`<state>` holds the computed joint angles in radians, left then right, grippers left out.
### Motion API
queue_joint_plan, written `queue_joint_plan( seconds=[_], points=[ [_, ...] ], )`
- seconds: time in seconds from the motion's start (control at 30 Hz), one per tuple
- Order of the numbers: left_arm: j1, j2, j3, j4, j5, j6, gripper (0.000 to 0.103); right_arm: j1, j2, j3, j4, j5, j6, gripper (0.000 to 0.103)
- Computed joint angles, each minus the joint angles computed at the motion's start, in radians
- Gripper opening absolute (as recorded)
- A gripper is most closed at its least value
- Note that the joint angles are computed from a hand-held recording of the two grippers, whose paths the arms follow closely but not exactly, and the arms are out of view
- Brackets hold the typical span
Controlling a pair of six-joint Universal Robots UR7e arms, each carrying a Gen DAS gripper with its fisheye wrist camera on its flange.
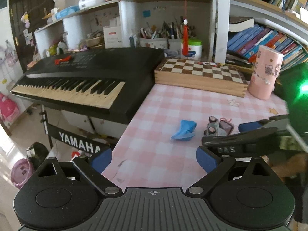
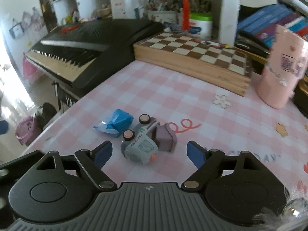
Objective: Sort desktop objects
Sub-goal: 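Close the right tool on the grey toy truck while the left tool approaches the blue object, then grasp the blue object with the left tool while the right tool lifts the truck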
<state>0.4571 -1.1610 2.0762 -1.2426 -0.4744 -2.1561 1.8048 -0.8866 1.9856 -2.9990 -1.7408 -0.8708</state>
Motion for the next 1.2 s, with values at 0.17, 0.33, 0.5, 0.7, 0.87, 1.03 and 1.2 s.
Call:
queue_joint_plan(
  seconds=[0.17, 0.33, 0.5, 0.7, 0.87, 1.03, 1.2],
  points=[
    [0.006, 0.01, -0.01, 0.009, -0.007, -0.008, 0.096, -0.007, 0.052, -0.03, -0.02, -0.007, -0.042, 0.079],
    [0.027, 0.017, -0.011, -0.029, 0.018, 0.034, 0.096, -0.019, 0.049, -0.049, 0.032, 0.013, -0.069, 0.048],
    [0.074, 0.033, -0.003, -0.157, 0.072, 0.167, 0.096, -0.03, 0.013, -0.047, 0.024, 0.027, -0.057, 0.048],
    [0.147, 0.082, -0.024, -0.249, 0.154, 0.206, 0.089, -0.042, -0.038, -0.053, 0.023, 0.016, 0.042, 0.048],
    [0.212, 0.116, -0.016, -0.51, 0.197, 0.456, 0.068, -0.048, -0.071, -0.051, 0.046, 0.026, 0.061, 0.048],
    [0.255, 0.144, -0.024, -0.675, 0.179, 0.613, 0.05, -0.052, -0.099, -0.044, 0.074, 0.044, 0.068, 0.048],
    [0.267, 0.147, -0.014, -0.757, 0.156, 0.673, 0.032, -0.057, -0.119, -0.04, 0.112, 0.053, 0.085, 0.048]
  ],
)
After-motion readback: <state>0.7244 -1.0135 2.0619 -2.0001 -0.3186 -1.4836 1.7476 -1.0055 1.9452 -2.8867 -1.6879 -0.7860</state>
